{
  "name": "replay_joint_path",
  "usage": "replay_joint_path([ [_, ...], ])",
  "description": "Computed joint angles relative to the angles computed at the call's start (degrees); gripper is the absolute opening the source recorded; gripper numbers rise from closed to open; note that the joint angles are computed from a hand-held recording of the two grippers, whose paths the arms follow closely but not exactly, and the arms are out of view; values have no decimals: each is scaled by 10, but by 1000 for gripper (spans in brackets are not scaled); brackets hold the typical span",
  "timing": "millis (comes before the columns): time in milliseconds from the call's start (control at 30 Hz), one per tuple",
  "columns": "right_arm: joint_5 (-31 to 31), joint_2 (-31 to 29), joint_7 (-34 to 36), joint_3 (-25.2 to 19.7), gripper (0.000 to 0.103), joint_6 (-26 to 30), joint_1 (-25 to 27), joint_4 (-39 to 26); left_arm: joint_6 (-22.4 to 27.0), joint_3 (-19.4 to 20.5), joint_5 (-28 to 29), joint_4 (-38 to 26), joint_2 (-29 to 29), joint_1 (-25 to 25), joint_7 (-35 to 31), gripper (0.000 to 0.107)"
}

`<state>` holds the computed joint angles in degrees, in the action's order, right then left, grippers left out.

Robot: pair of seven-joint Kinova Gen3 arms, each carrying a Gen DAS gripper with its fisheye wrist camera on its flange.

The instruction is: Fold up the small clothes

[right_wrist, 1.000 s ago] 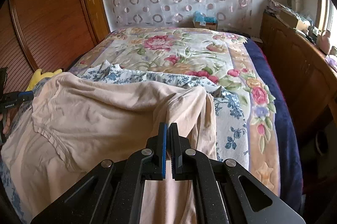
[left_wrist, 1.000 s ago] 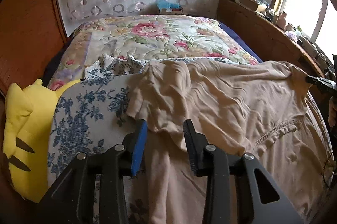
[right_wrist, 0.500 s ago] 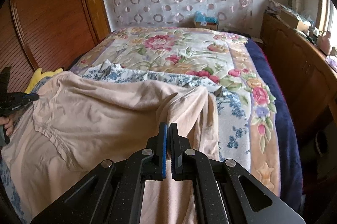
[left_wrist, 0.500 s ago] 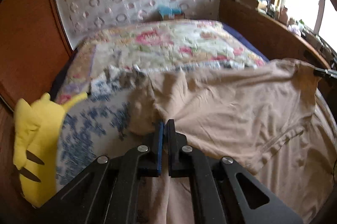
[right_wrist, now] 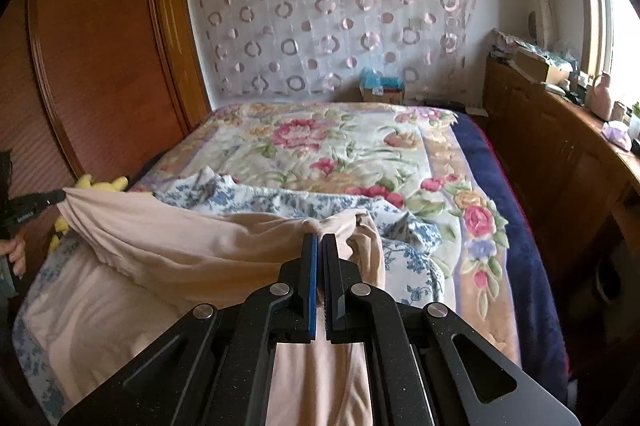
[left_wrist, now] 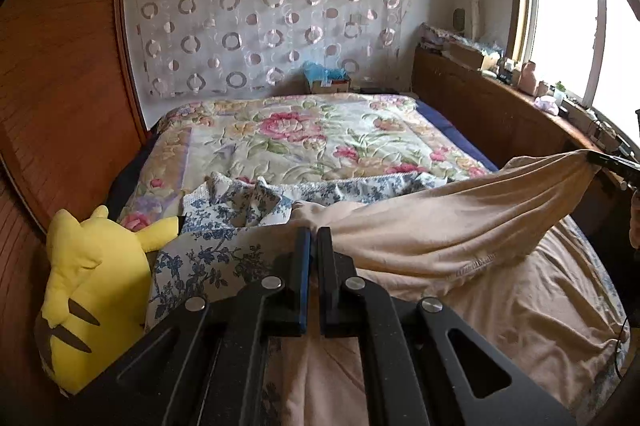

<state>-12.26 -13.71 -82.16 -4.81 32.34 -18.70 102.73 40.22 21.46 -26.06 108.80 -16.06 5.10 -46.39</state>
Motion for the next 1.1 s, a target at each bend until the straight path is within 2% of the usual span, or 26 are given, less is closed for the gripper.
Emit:
replay_joint_path([
  [267,-21,-80,35,29,2,4,-20,53,19,21,29,16,-74,-7,-11,4],
  [567,9,-178,13,7,2,30,-1,108,25,39,99,52,-164,-35,-52,4],
  [800,20,-226,-15,-7,2,52,5,132,46,55,154,76,-223,-52,-86,4],
  [1100,26,-272,-45,-20,2,110,13,143,95,72,217,106,-282,-67,-110,4],
])
